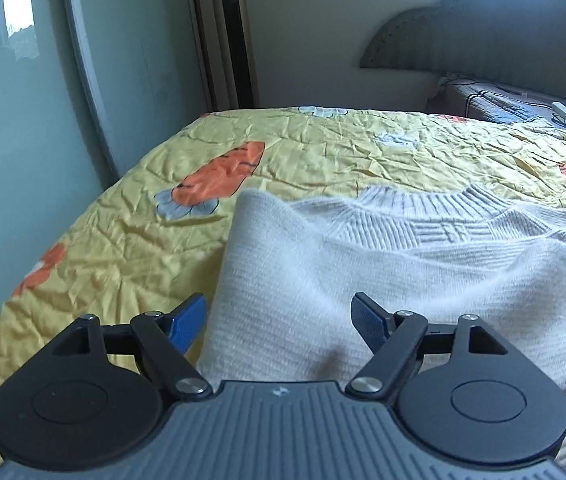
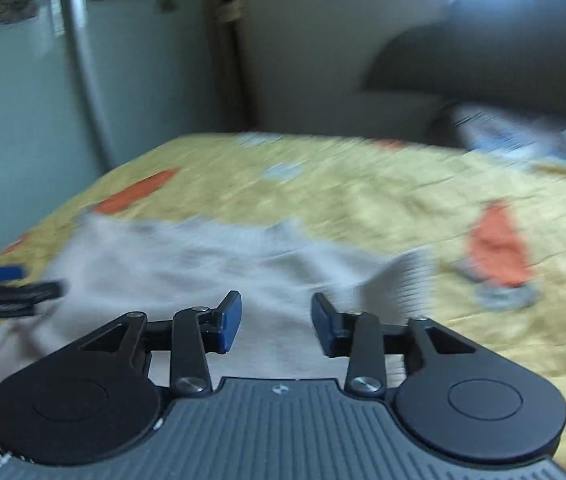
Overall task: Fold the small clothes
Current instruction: 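Fold the hem toward the collar with the right tool and release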
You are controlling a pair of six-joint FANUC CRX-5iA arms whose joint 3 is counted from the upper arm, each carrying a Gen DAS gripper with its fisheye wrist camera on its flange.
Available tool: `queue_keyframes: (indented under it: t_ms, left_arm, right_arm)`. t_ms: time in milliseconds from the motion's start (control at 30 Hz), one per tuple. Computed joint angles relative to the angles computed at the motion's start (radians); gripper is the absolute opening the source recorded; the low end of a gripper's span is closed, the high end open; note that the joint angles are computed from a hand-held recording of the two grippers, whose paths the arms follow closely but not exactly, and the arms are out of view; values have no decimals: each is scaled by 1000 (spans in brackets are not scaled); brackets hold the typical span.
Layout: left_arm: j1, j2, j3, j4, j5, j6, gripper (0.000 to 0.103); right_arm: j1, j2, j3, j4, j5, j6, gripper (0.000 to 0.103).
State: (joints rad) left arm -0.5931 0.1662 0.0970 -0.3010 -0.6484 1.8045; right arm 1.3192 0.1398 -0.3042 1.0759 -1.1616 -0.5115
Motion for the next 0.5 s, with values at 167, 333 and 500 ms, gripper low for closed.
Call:
queue_keyframes:
  t_ms: [167,333,500]
  left_arm:
    - [36,20,28,63,-5,-46,79]
    - [47,100,109,115,-50,-215,83]
    - [23,171,172,-28,-54,-106,96]
  right_arm:
    - [-107,45,48,17,148,122,74]
    - [-103,273,325,-142,-169,453,77]
    - [-41,240,235,-19,-275,245,81]
